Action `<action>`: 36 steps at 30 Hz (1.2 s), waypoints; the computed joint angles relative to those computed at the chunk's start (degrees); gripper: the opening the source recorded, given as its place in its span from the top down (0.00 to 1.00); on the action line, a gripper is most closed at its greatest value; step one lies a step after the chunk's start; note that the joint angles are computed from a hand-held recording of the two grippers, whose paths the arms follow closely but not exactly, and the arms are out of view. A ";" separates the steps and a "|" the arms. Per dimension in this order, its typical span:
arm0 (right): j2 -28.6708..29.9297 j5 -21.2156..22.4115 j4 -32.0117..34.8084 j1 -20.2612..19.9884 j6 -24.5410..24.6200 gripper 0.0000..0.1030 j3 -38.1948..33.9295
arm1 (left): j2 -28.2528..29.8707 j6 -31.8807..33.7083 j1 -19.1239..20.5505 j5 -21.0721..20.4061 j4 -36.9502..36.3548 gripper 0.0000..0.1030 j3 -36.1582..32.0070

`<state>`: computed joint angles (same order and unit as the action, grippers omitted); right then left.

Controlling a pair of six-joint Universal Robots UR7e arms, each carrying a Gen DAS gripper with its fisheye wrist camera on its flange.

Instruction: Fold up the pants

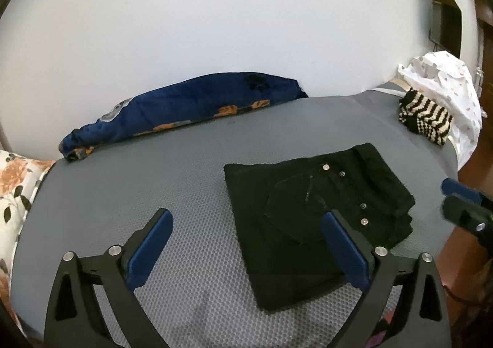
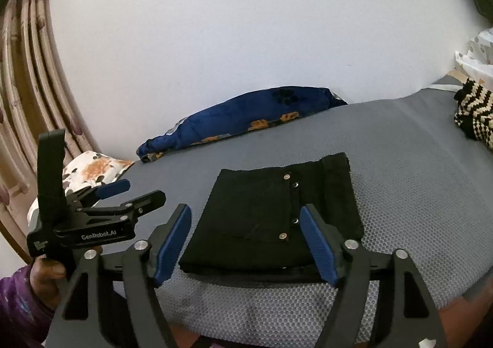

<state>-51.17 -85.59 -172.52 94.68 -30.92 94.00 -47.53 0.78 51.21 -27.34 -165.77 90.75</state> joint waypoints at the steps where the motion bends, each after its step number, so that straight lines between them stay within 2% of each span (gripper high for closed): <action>1: -0.21 0.40 0.94 -0.24 0.69 0.18 -0.39 | 0.00 -0.44 0.56 -0.91 1.32 0.00 -0.46; 3: -0.44 1.88 3.36 -0.97 1.73 0.10 -1.87 | -0.18 -3.50 1.98 -2.39 5.62 0.00 -1.71; 4: -0.45 2.18 5.61 -1.31 1.76 0.07 -3.21 | -0.63 -5.78 3.10 -4.65 8.51 0.00 -2.51; 8: 1.04 -1.50 13.74 -2.33 -0.43 0.07 -9.86 | -1.95 -11.12 7.95 -15.30 12.60 0.00 -5.26; 10: 2.60 -2.38 19.06 -3.22 0.07 0.07 -14.01 | -1.88 -13.14 10.20 -20.78 15.07 0.00 -7.28; 12: 4.80 -2.40 24.98 -4.21 1.16 0.07 -18.76 | -1.44 -15.23 12.97 -28.54 17.50 0.00 -9.93; 13: 6.28 -2.96 27.47 -4.59 1.96 0.07 -21.35 | -0.97 -15.78 13.84 -30.78 18.59 0.00 -11.06; 16: 10.31 -1.51 34.58 -6.04 5.28 0.07 -28.42 | 1.06 -16.66 15.64 -33.03 23.58 0.00 -15.18; 18: 12.78 0.10 38.35 -6.87 7.59 0.07 -32.65 | 2.54 -15.69 16.88 -36.51 26.13 0.00 -17.97; 21: 15.88 0.97 43.65 -7.41 8.31 0.07 -37.99 | 5.23 -14.00 17.38 -36.13 31.54 0.00 -22.43; 22: 16.73 1.25 45.42 -7.50 8.12 0.07 -39.49 | 6.21 -13.63 17.75 -36.80 33.85 0.00 -24.22; 24: 19.16 1.01 50.16 -7.47 7.48 0.07 -43.58 | 7.13 -11.21 18.03 -37.88 33.14 0.00 -25.27; 27: 22.70 1.82 59.33 -7.61 5.70 0.08 -50.05 | 8.77 -7.02 18.98 -44.74 35.81 0.00 -28.38; 30: 25.03 3.17 63.95 -7.53 3.15 0.07 -54.25 | 10.13 -2.74 18.72 -45.21 37.38 0.00 -30.27; 32: 27.40 3.90 67.78 -7.44 3.01 0.08 -59.02 | 10.37 -2.35 19.36 -47.97 37.14 0.00 -31.02; 33: 28.55 4.30 69.11 -7.38 2.94 0.09 -61.12 | 10.22 -2.61 19.82 -49.70 36.36 0.00 -30.97; 34: 29.05 4.32 69.57 -7.39 2.94 0.20 -62.16 | 9.95 -2.99 20.27 -51.34 35.07 0.01 -30.49; 35: 29.69 3.53 69.47 -7.20 3.29 0.46 -63.07 | 9.54 -3.42 20.70 -52.78 32.92 0.01 -29.42; 36: 30.38 2.32 70.11 -7.06 3.82 0.54 -64.28 | 9.26 -3.52 20.86 -53.27 31.29 0.05 -28.52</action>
<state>-20.79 -83.27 -102.41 87.62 -27.10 29.72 -38.28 -2.74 72.07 -80.61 -134.48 62.23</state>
